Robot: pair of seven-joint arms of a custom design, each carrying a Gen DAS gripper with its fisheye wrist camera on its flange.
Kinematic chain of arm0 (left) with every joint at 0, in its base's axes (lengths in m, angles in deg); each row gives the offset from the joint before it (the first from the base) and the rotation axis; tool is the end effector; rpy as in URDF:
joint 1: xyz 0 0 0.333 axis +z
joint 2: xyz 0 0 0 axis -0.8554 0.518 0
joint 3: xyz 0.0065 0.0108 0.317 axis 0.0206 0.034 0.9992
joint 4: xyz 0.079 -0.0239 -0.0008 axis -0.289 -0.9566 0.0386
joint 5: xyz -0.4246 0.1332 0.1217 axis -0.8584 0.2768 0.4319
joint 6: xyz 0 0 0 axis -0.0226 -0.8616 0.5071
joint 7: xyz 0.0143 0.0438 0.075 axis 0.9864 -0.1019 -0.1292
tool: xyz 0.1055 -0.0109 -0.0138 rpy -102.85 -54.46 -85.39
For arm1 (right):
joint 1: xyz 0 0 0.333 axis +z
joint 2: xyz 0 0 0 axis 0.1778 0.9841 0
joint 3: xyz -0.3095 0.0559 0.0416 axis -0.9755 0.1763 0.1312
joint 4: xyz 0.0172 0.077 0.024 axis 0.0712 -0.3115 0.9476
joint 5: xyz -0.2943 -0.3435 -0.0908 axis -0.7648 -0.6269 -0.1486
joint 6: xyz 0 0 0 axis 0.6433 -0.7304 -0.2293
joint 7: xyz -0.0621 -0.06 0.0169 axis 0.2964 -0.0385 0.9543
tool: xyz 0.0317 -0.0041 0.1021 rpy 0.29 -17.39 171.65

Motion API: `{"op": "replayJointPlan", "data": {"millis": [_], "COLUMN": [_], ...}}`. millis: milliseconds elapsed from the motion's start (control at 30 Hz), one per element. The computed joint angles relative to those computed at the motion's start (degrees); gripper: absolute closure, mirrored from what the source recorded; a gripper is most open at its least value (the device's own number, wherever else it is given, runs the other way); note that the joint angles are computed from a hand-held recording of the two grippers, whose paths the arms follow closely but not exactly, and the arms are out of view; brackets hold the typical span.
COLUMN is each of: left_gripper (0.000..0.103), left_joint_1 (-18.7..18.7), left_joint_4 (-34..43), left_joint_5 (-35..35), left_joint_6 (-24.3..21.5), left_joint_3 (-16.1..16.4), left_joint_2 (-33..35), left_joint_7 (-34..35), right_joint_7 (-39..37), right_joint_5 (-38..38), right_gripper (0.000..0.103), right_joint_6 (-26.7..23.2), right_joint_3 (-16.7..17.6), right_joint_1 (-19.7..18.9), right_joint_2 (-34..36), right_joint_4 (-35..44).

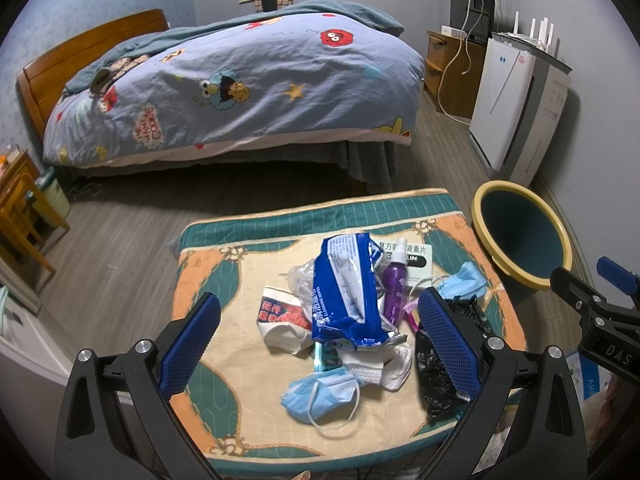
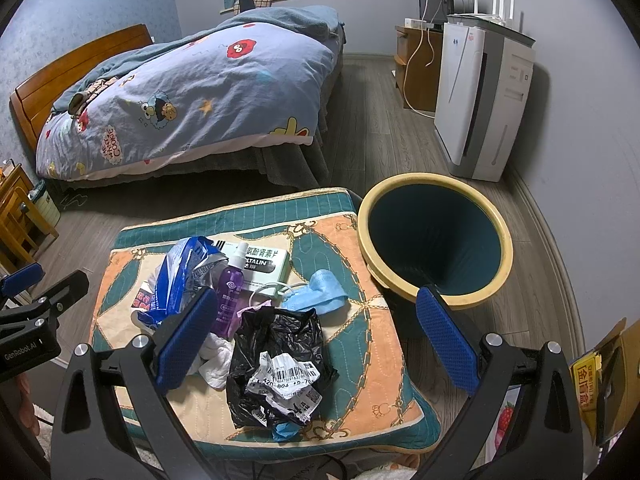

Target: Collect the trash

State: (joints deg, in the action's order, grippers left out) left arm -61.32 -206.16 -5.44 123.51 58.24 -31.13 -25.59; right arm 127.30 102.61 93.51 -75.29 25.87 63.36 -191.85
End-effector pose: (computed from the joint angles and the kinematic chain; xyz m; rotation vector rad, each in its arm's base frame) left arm 0.4719 -0.1823 0.4985 -1.9449 1.5718 -0.5384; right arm 0.5317 0.1094 0.4770 -1.9179 1.5159 -0.5011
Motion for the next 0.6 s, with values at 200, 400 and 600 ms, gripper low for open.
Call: {"op": "replayJointPlan", "data": {"millis": [200, 400, 600], "left_gripper": [0.005, 0.005, 0.005], "left_joint_1": [-0.1, -0.2, 0.1], "left_joint_4": [0.0, 0.1, -0.3], "left_joint_5": [0.0, -0.2, 0.4], "left_joint_6": [0.0, -0.2, 0.1], "left_joint_3": [0.1, 0.1, -0.3], "left_joint_2": [0.0, -0.2, -0.2], "left_joint_7": [0.0, 0.1, -0.6], "right_joint_7": [0.1, 0.7, 0.1], "right_joint_5": [-0.1, -0.5, -0.6], "right_gripper": [0.006, 0.006, 0.006], "right_joint_6": [0.0, -0.4, -0.1], "right_joint_3": [0.1, 0.5, 0.2], "right_joint_1": [-0.1, -0.4, -0.2], "right_joint_2": [0.0, 0.0, -0.4], "right_joint_4": [0.0, 0.3, -0.8]}}
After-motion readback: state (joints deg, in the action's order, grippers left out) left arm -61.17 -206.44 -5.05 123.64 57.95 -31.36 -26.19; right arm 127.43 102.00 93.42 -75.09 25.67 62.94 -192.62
